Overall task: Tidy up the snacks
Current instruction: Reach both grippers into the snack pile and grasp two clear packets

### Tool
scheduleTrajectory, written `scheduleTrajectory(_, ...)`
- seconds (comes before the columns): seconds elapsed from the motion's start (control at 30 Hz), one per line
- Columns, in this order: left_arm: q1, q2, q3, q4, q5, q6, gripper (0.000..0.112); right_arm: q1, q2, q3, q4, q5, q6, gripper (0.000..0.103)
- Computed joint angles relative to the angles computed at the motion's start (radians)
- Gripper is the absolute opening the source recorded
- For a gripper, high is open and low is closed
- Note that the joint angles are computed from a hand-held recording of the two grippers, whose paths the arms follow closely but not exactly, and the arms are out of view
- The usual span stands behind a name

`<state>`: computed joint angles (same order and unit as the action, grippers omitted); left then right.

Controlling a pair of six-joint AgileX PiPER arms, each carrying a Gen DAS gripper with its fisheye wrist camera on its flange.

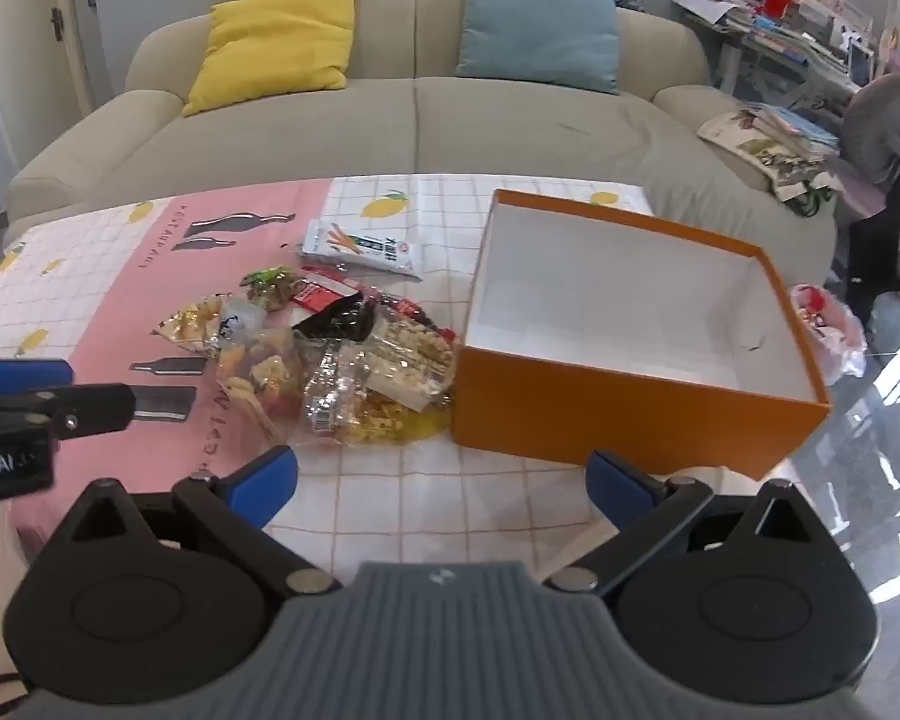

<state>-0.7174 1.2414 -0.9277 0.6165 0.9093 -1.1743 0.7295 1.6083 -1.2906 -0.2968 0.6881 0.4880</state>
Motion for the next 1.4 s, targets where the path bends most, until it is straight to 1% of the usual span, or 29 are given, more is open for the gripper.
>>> scheduleTrajectory(0.03, 0.031, -0.006, 0.01, -0.021, -0.02, 0.015, 0.029, -0.004, 0.011, 0.0, 0.012, -0.02, -0.019, 0.099)
scheduleTrajectory(0.07, 0.07, -0.014, 0.023, -0.052, -0.048, 0.043, 0.029, -0.004, 0.023, 0.001, 0.012, -0.045, -0.024, 0.093)
scheduleTrajectory(0.1, 0.105, -0.018, 0.03, -0.085, -0.071, 0.078, 0.029, -0.002, 0.02, -0.004, 0.024, -0.045, -0.041, 0.083)
scheduleTrajectory(0.17, 0.184, -0.024, 0.046, -0.169, -0.129, 0.166, 0.031, -0.017, 0.046, -0.03, 0.09, -0.052, -0.126, 0.076)
scheduleTrajectory(0.23, 0.256, -0.012, 0.053, -0.254, -0.176, 0.257, 0.041, -0.03, 0.089, -0.054, 0.154, -0.074, -0.187, 0.075)
scheduleTrajectory(0.27, 0.285, -0.003, 0.056, -0.282, -0.197, 0.289, 0.049, -0.031, 0.117, -0.071, 0.169, -0.085, -0.203, 0.073)
scheduleTrajectory(0.3, 0.301, 0.015, 0.05, -0.292, -0.203, 0.304, 0.054, -0.026, 0.129, -0.068, 0.144, -0.087, -0.202, 0.07)
scheduleTrajectory(0.33, 0.315, 0.037, 0.04, -0.296, -0.208, 0.316, 0.058, -0.022, 0.167, -0.097, 0.122, -0.082, -0.2, 0.069)
scheduleTrajectory(0.37, 0.33, 0.053, 0.039, -0.307, -0.227, 0.336, 0.069, -0.021, 0.194, -0.113, 0.113, -0.09, -0.203, 0.065)
scheduleTrajectory(0.4, 0.349, 0.072, 0.034, -0.328, -0.247, 0.367, 0.078, -0.019, 0.219, -0.126, 0.113, -0.115, -0.2, 0.059)
scheduleTrajectory(0.43, 0.363, 0.093, 0.027, -0.346, -0.265, 0.39, 0.079, -0.022, 0.233, -0.133, 0.147, -0.126, -0.215, 0.057)
scheduleTrajectory(0.47, 0.378, 0.117, 0.023, -0.36, -0.291, 0.406, 0.079, -0.024, 0.258, -0.152, 0.15, -0.131, -0.215, 0.055)
scheduleTrajectory(0.53, 0.403, 0.178, 0.003, -0.381, -0.322, 0.415, 0.081, -0.034, 0.288, -0.173, 0.214, -0.134, -0.237, 0.055)
scheduleTrajectory(0.57, 0.414, 0.214, -0.01, -0.383, -0.33, 0.408, 0.082, -0.032, 0.304, -0.177, 0.2, -0.162, -0.218, 0.055)
scheduleTrajectory(0.7, 0.453, 0.338, -0.061, -0.394, -0.353, 0.37, 0.082, -0.021, 0.367, -0.224, 0.159, -0.176, -0.169, 0.055)
scheduleTrajectory(0.8, 0.474, 0.397, -0.089, -0.415, -0.369, 0.343, 0.085, -0.006, 0.406, -0.246, 0.109, -0.2, -0.134, 0.055)
scheduleTrajectory(0.87, 0.485, 0.429, -0.109, -0.436, -0.377, 0.339, 0.086, 0.005, 0.436, -0.273, 0.061, -0.193, -0.1, 0.055)
scheduleTrajectory(0.97, 0.493, 0.473, -0.146, -0.453, -0.366, 0.343, 0.086, 0.021, 0.486, -0.31, -0.056, -0.193, -0.01, 0.055)
scheduleTrajectory(1.0, 0.494, 0.486, -0.157, -0.453, -0.364, 0.343, 0.086, 0.025, 0.489, -0.313, -0.06, -0.19, -0.001, 0.054)
scheduleTrajectory(1.07, 0.494, 0.516, -0.183, -0.457, -0.352, 0.351, 0.086, 0.033, 0.519, -0.335, -0.122, -0.177, 0.049, 0.054)
scheduleTrajectory(1.17, 0.496, 0.553, -0.21, -0.463, -0.33, 0.374, 0.086, 0.042, 0.539, -0.334, -0.194, -0.198, 0.109, 0.052)
scheduleTrajectory(1.2, 0.502, 0.554, -0.203, -0.476, -0.341, 0.387, 0.085, 0.046, 0.545, -0.338, -0.221, -0.201, 0.126, 0.052)
scheduleTrajectory(1.23, 0.509, 0.553, -0.195, -0.498, -0.352, 0.406, 0.084, 0.049, 0.55, -0.337, -0.247, -0.208, 0.143, 0.052)
scheduleTrajectory(1.3, 0.518, 0.545, -0.18, -0.531, -0.366, 0.44, 0.075, 0.06, 0.563, -0.35, -0.32, -0.192, 0.182, 0.052)
scheduleTrajectory(1.33, 0.516, 0.538, -0.175, -0.516, -0.364, 0.436, 0.074, 0.07, 0.571, -0.356, -0.34, -0.179, 0.192, 0.052)
scheduleTrajectory(1.37, 0.512, 0.531, -0.171, -0.49, -0.355, 0.42, 0.07, 0.079, 0.572, -0.349, -0.385, -0.184, 0.219, 0.052)
scheduleTrajectory(1.4, 0.507, 0.526, -0.168, -0.458, -0.34, 0.393, 0.063, 0.087, 0.573, -0.344, -0.439, -0.181, 0.248, 0.052)
